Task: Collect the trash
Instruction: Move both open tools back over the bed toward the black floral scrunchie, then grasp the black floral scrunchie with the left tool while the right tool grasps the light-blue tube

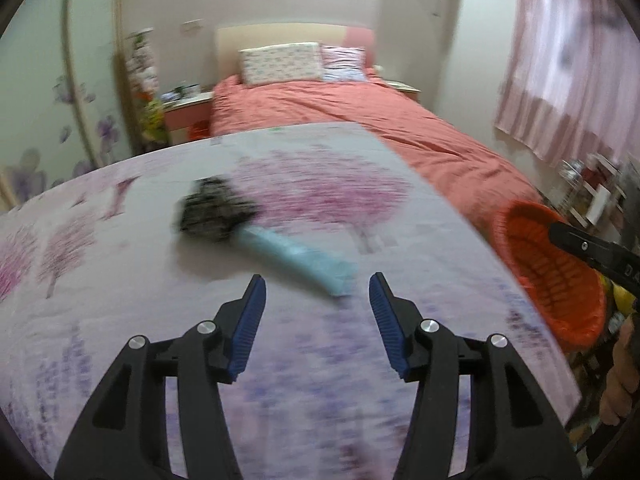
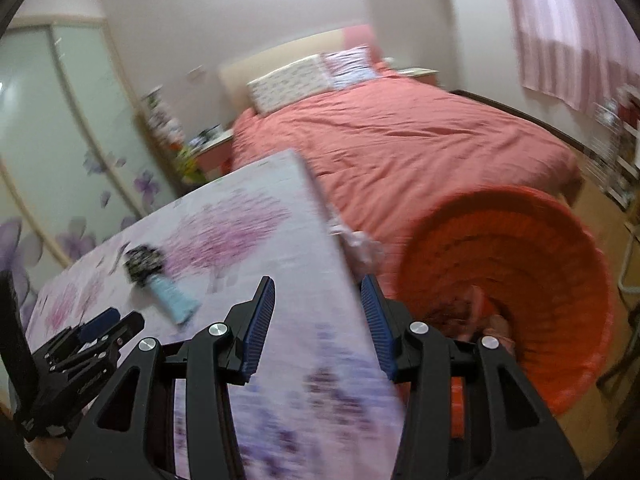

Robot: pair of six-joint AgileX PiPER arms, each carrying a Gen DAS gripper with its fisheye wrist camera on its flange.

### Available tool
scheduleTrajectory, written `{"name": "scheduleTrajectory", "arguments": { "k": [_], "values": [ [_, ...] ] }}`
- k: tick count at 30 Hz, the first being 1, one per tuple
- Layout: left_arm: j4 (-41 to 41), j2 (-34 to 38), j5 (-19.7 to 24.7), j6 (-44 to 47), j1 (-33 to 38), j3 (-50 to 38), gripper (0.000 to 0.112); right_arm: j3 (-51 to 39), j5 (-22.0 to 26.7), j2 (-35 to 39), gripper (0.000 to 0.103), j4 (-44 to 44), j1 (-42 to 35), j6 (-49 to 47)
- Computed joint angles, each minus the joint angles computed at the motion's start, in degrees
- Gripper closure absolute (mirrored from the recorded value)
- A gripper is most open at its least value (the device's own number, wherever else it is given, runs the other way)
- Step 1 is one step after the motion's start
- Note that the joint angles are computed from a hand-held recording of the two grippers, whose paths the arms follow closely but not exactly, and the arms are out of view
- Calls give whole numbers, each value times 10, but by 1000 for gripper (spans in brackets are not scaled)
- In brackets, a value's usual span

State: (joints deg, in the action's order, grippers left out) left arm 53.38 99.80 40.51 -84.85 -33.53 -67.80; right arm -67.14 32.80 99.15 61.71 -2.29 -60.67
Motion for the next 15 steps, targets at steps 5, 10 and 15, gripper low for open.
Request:
{"name": "scheduleTrajectory", "arguments": {
  "k": [5,10,15],
  "values": [
    [16,-72,-7,-32,53,97,58,-18,-25,13,57,-52,105,40],
    [27,-138,-28,-44,113,176,58,-82,-26,63,57,-141,185,120],
    [23,-169,-45,-37,155,210,57,-160,-18,122,53,-254,238,216]
  ]
}}
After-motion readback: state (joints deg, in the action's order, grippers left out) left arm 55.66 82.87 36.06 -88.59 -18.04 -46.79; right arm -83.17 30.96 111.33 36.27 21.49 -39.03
